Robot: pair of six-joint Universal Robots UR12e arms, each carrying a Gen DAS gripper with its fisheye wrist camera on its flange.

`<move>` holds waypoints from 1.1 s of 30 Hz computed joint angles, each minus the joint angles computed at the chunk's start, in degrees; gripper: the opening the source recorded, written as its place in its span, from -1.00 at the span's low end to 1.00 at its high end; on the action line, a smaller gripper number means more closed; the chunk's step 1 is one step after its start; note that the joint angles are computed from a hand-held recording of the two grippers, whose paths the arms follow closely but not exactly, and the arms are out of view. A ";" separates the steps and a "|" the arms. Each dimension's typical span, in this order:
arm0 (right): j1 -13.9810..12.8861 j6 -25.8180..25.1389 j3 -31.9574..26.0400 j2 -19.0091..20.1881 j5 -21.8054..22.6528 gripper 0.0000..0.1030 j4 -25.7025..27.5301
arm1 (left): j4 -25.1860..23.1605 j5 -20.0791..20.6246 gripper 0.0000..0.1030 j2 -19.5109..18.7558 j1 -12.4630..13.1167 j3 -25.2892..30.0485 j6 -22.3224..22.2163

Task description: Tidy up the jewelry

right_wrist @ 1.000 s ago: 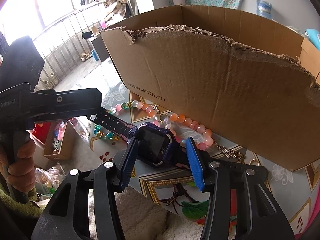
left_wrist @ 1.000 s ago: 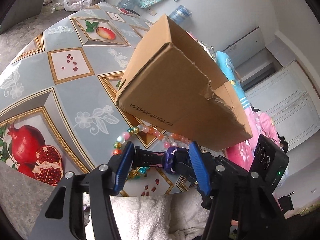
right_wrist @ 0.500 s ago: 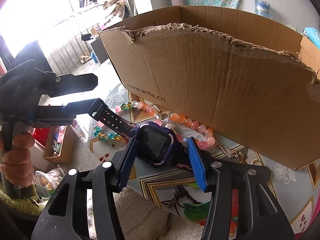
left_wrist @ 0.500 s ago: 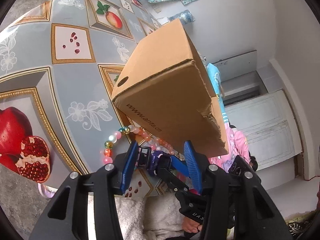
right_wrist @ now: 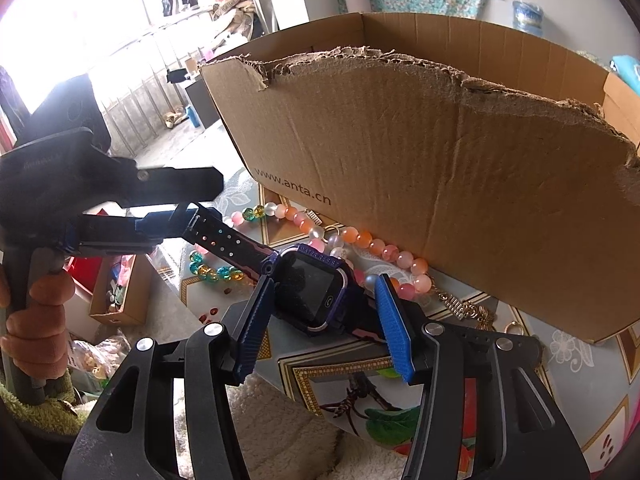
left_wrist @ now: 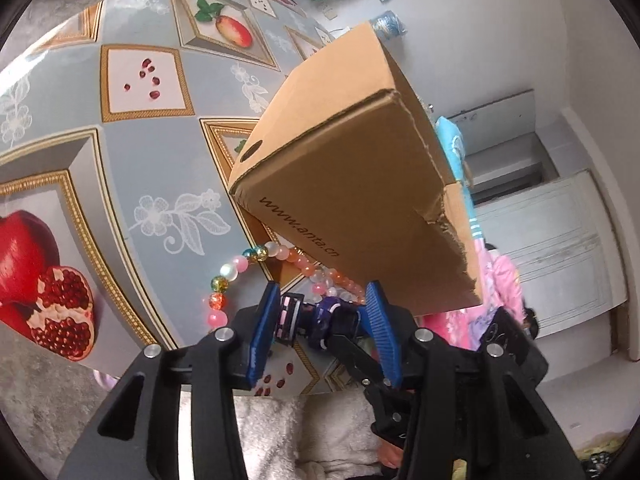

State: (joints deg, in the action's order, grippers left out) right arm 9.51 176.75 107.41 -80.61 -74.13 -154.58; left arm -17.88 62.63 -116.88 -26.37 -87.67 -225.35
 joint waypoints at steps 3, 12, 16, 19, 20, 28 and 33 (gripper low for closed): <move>-0.12 0.18 0.18 -0.03 0.05 -0.04 -0.26 | -6.94 6.48 -0.58 0.40 -1.51 1.92 6.02; 0.08 0.58 0.13 0.10 -0.22 -0.01 -0.80 | -17.33 24.83 -0.81 -0.74 -6.03 7.34 19.91; 0.08 0.45 -0.01 0.00 -0.63 -0.01 -0.45 | -18.45 29.28 -0.82 -0.91 -6.87 7.42 23.20; -0.20 1.04 0.36 -0.48 -0.32 -0.01 -0.49 | -19.19 31.12 -0.82 -1.18 -7.24 7.87 24.73; -0.48 1.35 0.59 -0.80 -0.09 -0.01 -0.45 | -19.21 31.59 -0.82 -1.24 -7.33 7.93 25.17; -4.48 5.25 4.12 -4.94 1.93 -0.01 -0.11 | -20.38 33.86 -0.81 -1.97 -8.24 9.10 26.40; -6.21 8.15 5.41 -6.53 -0.97 -0.01 1.38 | -20.82 34.99 -0.81 -2.42 -8.67 9.81 26.94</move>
State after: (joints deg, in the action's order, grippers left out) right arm 3.30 184.90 112.83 -87.14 -75.10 -153.20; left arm -38.71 97.63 -119.30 -35.04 -77.87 -198.41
